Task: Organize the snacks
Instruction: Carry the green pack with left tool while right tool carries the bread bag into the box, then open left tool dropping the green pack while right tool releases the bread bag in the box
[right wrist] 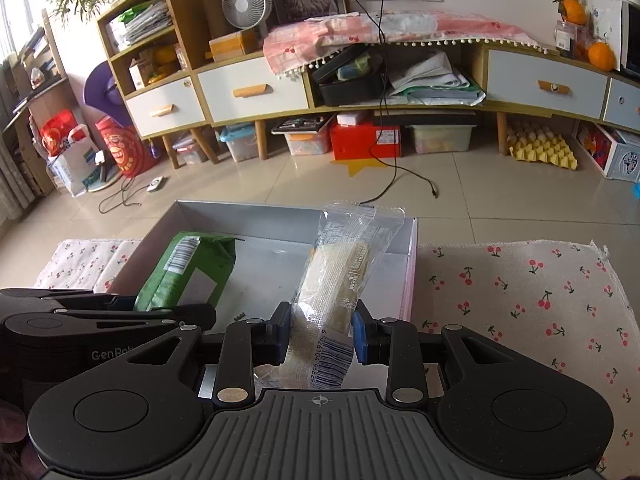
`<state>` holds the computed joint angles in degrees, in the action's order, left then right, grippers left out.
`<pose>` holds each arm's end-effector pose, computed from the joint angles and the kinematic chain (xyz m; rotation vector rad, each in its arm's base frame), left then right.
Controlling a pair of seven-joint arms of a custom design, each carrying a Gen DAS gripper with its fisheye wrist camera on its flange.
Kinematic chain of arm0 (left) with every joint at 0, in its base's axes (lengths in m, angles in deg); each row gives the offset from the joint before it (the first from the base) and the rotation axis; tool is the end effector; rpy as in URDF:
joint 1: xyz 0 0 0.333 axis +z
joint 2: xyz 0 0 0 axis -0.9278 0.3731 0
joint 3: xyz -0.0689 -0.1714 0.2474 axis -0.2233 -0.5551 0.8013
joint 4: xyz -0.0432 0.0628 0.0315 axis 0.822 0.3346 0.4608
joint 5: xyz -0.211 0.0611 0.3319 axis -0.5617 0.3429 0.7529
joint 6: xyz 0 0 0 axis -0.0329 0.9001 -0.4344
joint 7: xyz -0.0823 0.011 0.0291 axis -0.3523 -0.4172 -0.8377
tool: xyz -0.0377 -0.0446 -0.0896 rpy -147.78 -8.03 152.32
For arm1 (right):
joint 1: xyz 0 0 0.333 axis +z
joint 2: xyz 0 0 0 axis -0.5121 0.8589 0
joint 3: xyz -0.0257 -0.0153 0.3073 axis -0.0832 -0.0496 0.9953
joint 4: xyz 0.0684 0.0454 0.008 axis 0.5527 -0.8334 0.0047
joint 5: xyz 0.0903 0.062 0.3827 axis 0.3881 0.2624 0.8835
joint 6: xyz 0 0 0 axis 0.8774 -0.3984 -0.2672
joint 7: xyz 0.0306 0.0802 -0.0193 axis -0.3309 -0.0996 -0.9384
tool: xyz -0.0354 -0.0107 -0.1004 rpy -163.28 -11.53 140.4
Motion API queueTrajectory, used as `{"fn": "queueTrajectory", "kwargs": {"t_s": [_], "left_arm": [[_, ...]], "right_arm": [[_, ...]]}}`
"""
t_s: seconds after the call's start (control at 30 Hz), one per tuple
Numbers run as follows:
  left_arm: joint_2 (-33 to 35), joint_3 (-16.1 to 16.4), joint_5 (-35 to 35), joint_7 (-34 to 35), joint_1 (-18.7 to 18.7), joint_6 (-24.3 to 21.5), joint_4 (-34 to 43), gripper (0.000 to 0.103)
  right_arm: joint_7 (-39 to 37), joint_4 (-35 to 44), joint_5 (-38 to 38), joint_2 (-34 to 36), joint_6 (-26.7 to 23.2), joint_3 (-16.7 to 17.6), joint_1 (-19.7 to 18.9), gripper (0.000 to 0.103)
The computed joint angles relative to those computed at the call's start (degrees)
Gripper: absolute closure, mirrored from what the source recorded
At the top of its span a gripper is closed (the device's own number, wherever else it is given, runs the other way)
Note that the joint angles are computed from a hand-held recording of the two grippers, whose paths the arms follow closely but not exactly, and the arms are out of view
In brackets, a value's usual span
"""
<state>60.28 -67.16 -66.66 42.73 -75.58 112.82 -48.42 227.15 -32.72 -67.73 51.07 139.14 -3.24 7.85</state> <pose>0.6246 -0.2810 0.3806 -1.6788 2.1100 -0.8695 0.6237 0.5080 0.3894 -1.6924 1.7336 -0.4825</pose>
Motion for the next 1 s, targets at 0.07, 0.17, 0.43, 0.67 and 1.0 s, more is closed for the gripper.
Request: {"fn": "queueTrajectory", "kwargs": {"t_s": [0.07, 0.17, 0.43, 0.67, 1.0], "left_arm": [[0.8, 0.7, 0.9, -0.2, -0.6, 0.2, 1.1, 0.061], [2.4, 1.2, 2.0, -0.3, -1.1, 0.3, 3.2, 0.061], [5.2, 1.2, 3.5, 0.4, -1.5, 0.2, 6.6, 0.062], [5.0, 2.6, 5.7, -1.0, -2.7, 1.2, 6.5, 0.044], [1.3, 1.7, 5.4, 0.1, -1.9, 0.8, 3.4, 0.028]], "right_arm": [[-0.4, 0.9, 0.3, 0.8, -0.4, 0.1, -0.2, 0.073], [-0.9, 2.1, 0.9, 1.8, -0.4, 0.1, -0.6, 0.073], [-2.5, 4.3, 2.3, 3.8, -0.3, 0.1, -1.1, 0.071], [0.1, 1.2, 2.3, 2.1, 1.5, -0.7, -1.1, 0.052], [3.6, -3.5, 0.4, -2.7, 0.8, -0.7, -0.5, 0.041]]}}
